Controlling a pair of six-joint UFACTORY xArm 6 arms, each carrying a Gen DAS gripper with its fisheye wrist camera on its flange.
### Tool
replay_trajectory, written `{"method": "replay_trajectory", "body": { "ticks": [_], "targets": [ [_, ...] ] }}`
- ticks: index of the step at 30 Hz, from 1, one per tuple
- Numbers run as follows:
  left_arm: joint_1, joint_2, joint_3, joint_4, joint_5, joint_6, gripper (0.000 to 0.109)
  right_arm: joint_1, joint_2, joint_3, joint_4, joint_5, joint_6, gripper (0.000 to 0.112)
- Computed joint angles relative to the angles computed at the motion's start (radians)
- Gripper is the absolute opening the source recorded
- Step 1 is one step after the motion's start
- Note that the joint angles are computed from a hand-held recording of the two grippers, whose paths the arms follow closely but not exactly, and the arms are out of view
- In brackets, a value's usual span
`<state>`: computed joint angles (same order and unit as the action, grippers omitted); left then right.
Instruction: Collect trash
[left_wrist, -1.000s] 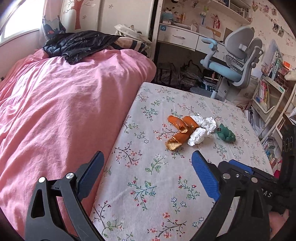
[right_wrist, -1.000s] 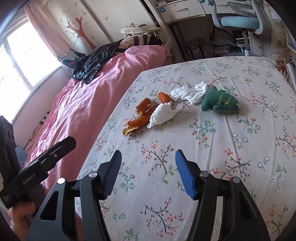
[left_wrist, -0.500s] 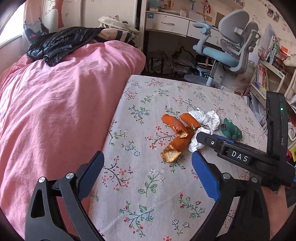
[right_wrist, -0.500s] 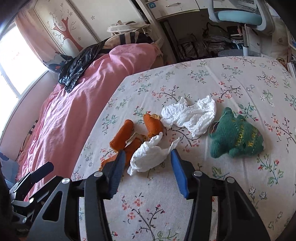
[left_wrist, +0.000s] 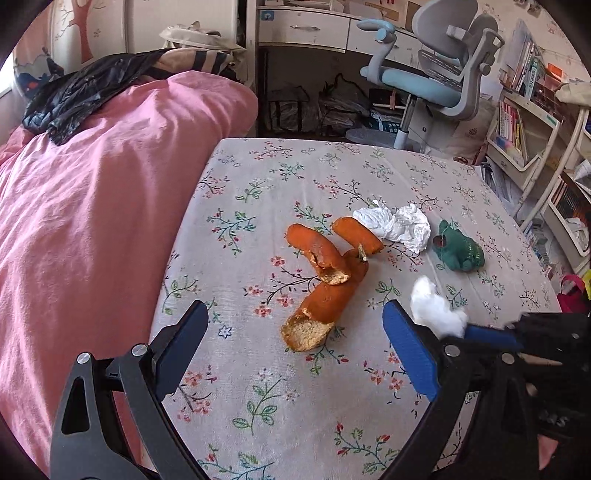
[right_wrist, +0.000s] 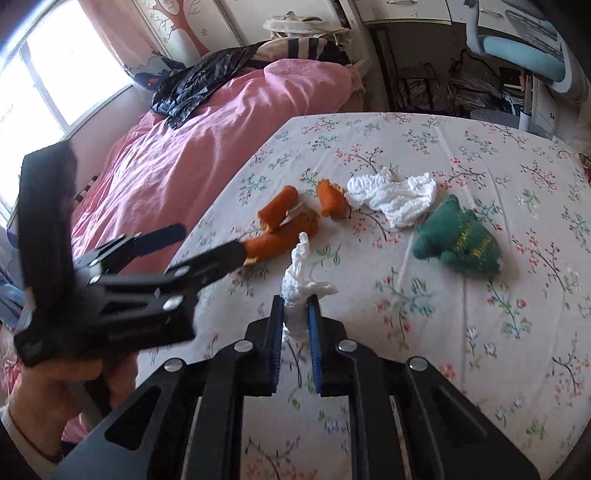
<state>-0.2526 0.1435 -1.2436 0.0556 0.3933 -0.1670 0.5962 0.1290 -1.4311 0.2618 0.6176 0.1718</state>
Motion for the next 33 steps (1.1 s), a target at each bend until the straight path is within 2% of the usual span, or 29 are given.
{"method": "replay_trajectory", "body": {
  "ticks": [4, 7, 9, 10, 11, 12, 14, 17, 20, 22, 23, 24, 27, 29, 33],
  "targets": [
    [-0.015, 0.047, -0.044, 0.047, 0.009, 0.005, 0.092, 0.002, -0.124, 0.118, -0.031, 0.074, 0.005, 0.014],
    [-0.020, 0.082, -0.073, 0.031, 0.022, 0.024, 0.082, -0.003, -0.132, 0.131, -0.051, 0.109, 0.019, 0.014],
    [-0.022, 0.109, -0.103, -0.033, 0.061, 0.068, 0.059, -0.009, -0.116, 0.123, -0.066, 0.111, 0.042, 0.016],
    [-0.023, 0.107, -0.094, -0.023, 0.043, 0.061, 0.055, -0.012, -0.108, 0.115, -0.063, 0.115, 0.044, 0.016],
    [-0.025, 0.106, -0.092, -0.055, 0.048, 0.092, 0.039, -0.015, -0.103, 0.108, -0.062, 0.116, 0.043, 0.017],
    [-0.027, 0.101, -0.090, -0.082, 0.053, 0.118, 0.029, -0.014, -0.098, 0.102, -0.071, 0.116, 0.048, 0.024],
    [-0.030, 0.087, -0.084, -0.185, 0.076, 0.206, 0.024, -0.015, -0.094, 0.097, -0.098, 0.120, 0.062, 0.036],
    [-0.037, 0.053, -0.056, -0.251, 0.110, 0.283, 0.024, -0.024, -0.098, 0.108, -0.105, 0.124, 0.069, 0.040],
    [-0.043, -0.007, -0.012, -0.327, 0.185, 0.355, 0.024, -0.031, -0.112, 0.128, -0.108, 0.110, 0.084, 0.047],
    [-0.048, -0.052, 0.021, -0.328, 0.233, 0.357, 0.024, -0.031, -0.119, 0.139, -0.089, 0.094, 0.075, 0.050],
    [-0.052, -0.077, 0.044, -0.313, 0.234, 0.344, 0.028, -0.029, -0.120, 0.140, -0.082, 0.092, 0.071, 0.051],
    [-0.055, -0.099, 0.064, -0.299, 0.232, 0.323, 0.038, -0.026, -0.122, 0.143, -0.079, 0.090, 0.069, 0.052],
    [-0.059, -0.142, 0.111, -0.261, 0.175, 0.232, 0.055, -0.016, -0.125, 0.149, -0.075, 0.087, 0.061, 0.052],
    [-0.062, -0.146, 0.114, -0.244, 0.156, 0.202, 0.057, -0.009, -0.135, 0.163, -0.074, 0.079, 0.059, 0.052],
    [-0.071, -0.137, 0.106, -0.125, 0.133, 0.106, 0.062, 0.000, -0.148, 0.187, -0.075, 0.045, 0.073, 0.052]
  ]
}}
